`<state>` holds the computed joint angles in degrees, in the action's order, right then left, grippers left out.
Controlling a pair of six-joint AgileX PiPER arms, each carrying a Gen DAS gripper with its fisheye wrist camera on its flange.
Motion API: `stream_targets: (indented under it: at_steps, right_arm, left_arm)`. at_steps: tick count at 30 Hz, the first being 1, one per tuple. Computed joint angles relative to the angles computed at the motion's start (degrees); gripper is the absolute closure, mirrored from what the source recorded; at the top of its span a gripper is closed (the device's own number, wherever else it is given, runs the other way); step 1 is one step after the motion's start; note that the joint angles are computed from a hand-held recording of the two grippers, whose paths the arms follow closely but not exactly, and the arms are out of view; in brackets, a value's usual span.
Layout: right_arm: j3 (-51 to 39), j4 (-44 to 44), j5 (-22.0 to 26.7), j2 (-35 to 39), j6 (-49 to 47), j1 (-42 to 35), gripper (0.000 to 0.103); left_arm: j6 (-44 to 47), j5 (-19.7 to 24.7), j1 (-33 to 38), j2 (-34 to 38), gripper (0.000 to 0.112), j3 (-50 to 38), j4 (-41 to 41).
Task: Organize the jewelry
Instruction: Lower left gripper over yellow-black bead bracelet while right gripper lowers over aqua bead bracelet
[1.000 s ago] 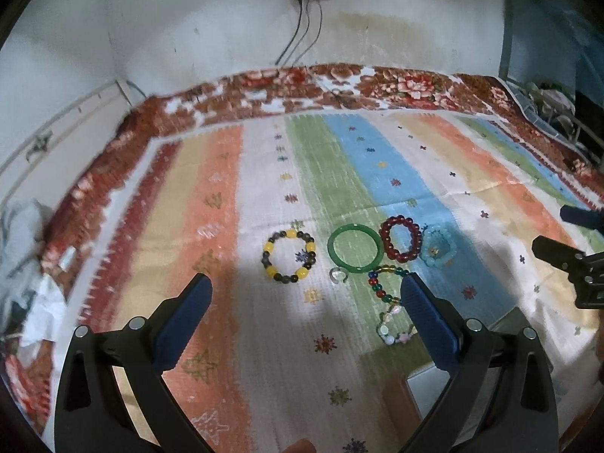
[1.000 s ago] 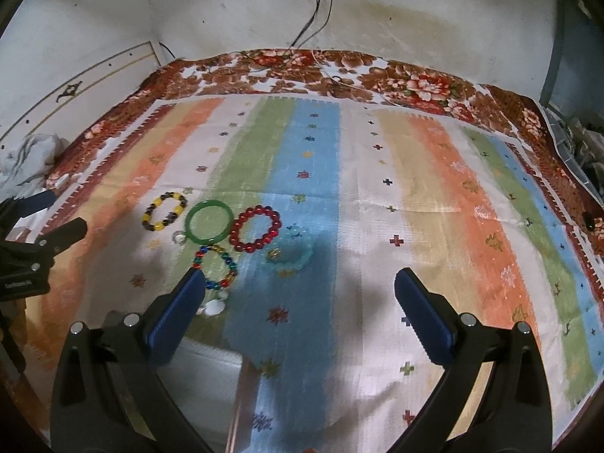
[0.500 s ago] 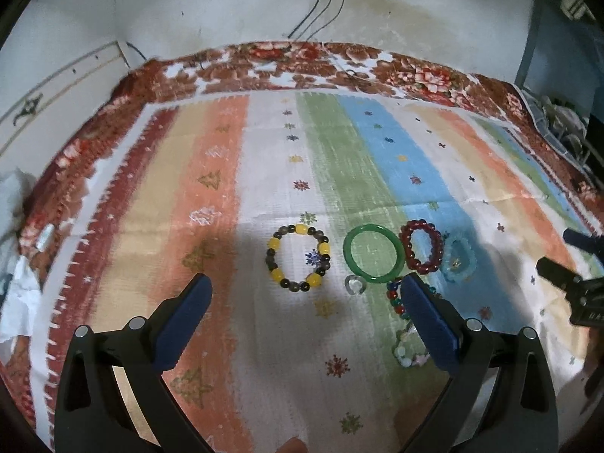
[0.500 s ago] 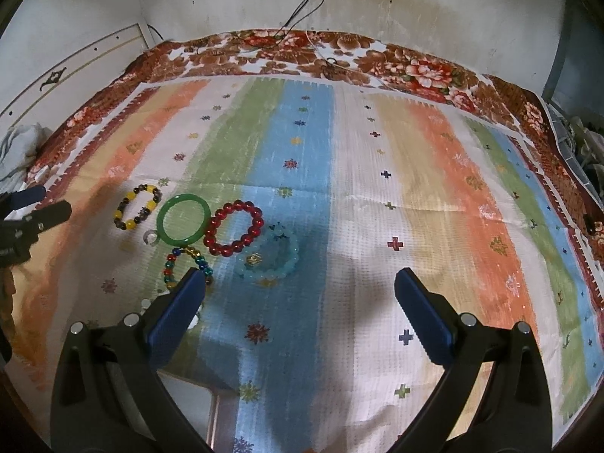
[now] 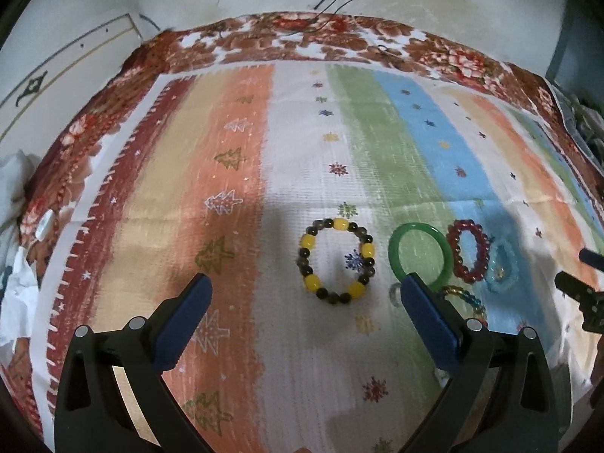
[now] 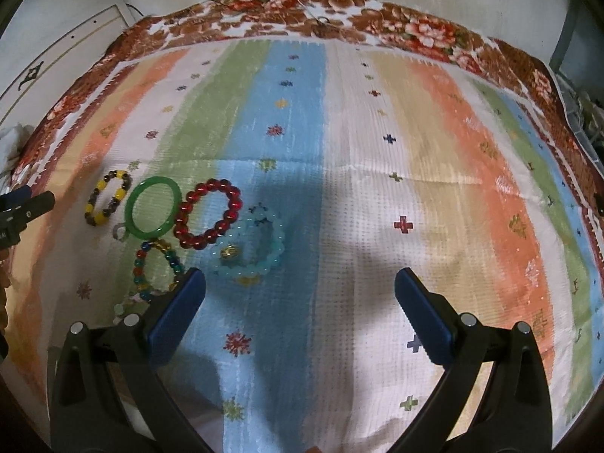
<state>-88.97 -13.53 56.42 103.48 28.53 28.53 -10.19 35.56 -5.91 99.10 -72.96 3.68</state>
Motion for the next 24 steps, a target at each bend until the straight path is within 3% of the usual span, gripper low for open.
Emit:
stream_targets:
  at_steps: [8, 18, 24]
  right_arm:
    - [-3.17, 1.26, 1.03, 3.27, -2.1, -1.02, 0.005]
    - [-11.56, 4.82, 6.91, 11.64, -5.54, -2.82, 0.005]
    - [-12.03, 5.1, 7.19, 13.24, -4.6, -3.8, 0.005]
  left_arm:
    - [0.2, 2.41, 1.63, 5.29, 0.015, -5.5, -1.48]
    - [0.32, 6.37, 2.67, 10.99, 0.015, -11.14, -2.21]
    - [2.01, 8.61, 3.64, 13.92, 0.015, -14.38, -4.77]
